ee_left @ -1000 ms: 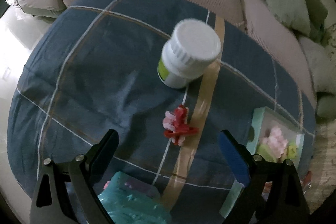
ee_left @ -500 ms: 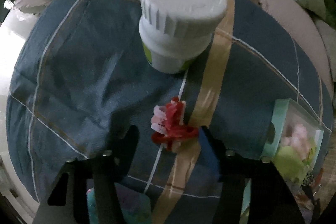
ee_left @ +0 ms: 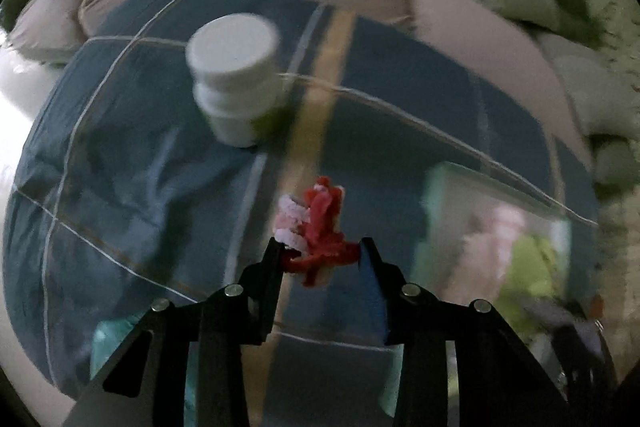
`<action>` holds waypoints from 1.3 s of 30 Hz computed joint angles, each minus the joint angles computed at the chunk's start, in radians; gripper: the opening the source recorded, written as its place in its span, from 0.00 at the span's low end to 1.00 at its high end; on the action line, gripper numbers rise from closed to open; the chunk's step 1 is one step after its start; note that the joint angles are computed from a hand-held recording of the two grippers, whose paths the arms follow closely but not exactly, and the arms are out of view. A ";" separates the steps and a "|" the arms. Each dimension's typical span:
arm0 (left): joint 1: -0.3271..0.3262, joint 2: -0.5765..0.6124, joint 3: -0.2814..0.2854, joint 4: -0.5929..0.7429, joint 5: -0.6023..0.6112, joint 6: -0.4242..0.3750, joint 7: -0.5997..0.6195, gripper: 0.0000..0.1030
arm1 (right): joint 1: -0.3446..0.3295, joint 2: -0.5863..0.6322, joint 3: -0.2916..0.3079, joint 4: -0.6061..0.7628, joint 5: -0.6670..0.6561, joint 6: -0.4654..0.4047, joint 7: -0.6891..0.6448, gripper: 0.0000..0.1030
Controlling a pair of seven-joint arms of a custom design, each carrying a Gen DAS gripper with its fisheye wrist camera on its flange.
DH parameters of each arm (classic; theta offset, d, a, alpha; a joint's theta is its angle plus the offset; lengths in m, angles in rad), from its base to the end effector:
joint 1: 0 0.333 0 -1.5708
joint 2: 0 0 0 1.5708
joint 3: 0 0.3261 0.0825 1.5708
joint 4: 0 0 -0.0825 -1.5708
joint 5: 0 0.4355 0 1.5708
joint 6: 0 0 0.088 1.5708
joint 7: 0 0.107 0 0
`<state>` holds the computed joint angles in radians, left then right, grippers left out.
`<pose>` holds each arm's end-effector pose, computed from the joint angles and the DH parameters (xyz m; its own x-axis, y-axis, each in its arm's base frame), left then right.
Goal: Organize soft objects
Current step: 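Carry the red toy with the left tool into the tray while right tool drops the wipes pack there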
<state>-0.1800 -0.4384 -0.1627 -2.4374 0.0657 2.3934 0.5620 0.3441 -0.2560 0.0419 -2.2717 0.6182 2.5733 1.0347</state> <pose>0.4605 -0.1673 0.4897 0.5367 -0.8065 0.2482 -0.7457 -0.5910 -0.3076 0.5181 0.2014 0.5094 0.5286 -0.8138 -0.2413 -0.7399 -0.3024 -0.6009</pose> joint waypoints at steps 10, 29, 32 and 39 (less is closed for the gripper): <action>-0.080 0.101 -0.029 0.090 -0.014 0.118 0.099 0.38 | -0.064 -0.028 -0.017 -0.020 -0.060 0.022 0.104 0.51; -0.123 0.190 -0.051 0.129 -0.089 0.112 0.189 0.55 | -0.102 0.012 -0.001 -0.011 -0.242 0.022 0.272 0.52; -0.121 0.175 -0.055 0.117 -0.079 0.128 0.181 0.63 | -0.098 0.011 -0.003 -0.012 -0.236 0.029 0.270 0.52; -0.119 0.121 -0.054 0.083 -0.057 0.156 0.151 0.74 | -0.086 0.002 -0.011 -0.016 -0.196 0.048 0.243 0.65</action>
